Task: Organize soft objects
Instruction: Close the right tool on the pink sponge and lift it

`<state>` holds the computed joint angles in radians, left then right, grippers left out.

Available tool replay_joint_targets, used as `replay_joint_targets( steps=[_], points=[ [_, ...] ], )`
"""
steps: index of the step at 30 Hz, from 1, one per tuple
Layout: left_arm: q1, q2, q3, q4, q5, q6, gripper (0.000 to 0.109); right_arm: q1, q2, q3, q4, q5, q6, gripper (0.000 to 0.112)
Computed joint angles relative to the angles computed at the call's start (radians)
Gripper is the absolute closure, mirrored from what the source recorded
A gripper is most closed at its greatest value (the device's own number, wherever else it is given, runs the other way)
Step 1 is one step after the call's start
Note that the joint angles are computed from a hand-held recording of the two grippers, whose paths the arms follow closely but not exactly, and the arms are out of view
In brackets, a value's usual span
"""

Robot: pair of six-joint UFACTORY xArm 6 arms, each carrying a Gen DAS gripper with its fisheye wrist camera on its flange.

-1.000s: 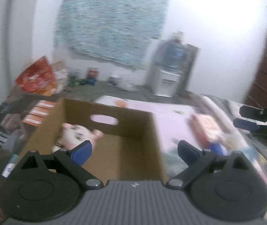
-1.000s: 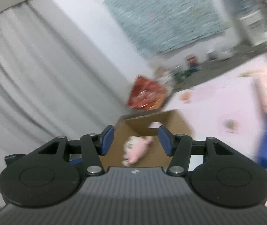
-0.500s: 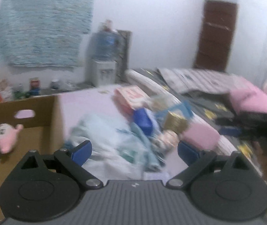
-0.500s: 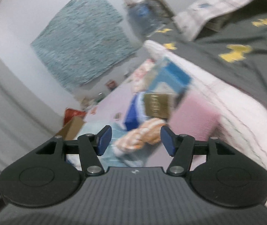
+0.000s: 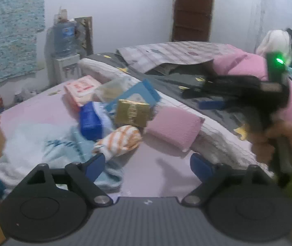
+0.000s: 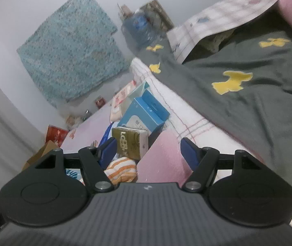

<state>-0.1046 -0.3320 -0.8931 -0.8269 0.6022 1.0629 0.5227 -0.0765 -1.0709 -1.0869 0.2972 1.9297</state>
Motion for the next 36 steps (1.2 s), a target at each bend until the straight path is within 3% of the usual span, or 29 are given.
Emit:
replay_joint_targets(
  steps=[3,6,8,12,16,19,24,29,32,36],
  points=[
    [-0.035,0.045,-0.022,0.025,-0.003,-0.026,0.027,-0.024,0.081,-0.053,0.195,-0.021,-0.253,0.045],
    [-0.056,0.077,-0.034,0.099,-0.02,-0.102,0.037,-0.005,0.144,-0.098,0.401,0.045,-0.483,0.047],
    [-0.043,0.092,-0.05,0.134,0.023,-0.151,0.038,0.016,0.145,-0.095,0.398,0.082,-0.5,0.055],
    [-0.001,0.045,-0.023,0.148,0.068,-0.147,0.038,0.047,0.106,-0.059,0.333,0.09,-0.452,0.069],
    [0.057,-0.044,0.022,0.161,0.125,-0.121,0.038,0.068,0.035,0.024,0.302,0.015,-0.349,0.08],
    [0.118,-0.098,0.043,0.165,0.207,-0.114,0.038,0.092,-0.007,0.071,0.28,-0.024,-0.275,0.08],
    [0.207,-0.139,0.076,0.142,0.336,-0.116,0.038,0.151,-0.036,0.123,0.19,-0.056,-0.054,0.08],
    [0.246,-0.138,0.11,0.11,0.414,-0.121,0.036,0.189,-0.014,0.146,0.047,-0.148,0.217,0.077],
    [0.258,-0.123,0.117,0.069,0.455,-0.122,0.03,0.21,0.012,0.141,0.05,-0.183,0.234,0.077],
    [0.225,-0.108,0.128,0.051,0.455,-0.119,0.019,0.218,-0.006,0.142,0.014,-0.184,0.276,0.056]
  ],
)
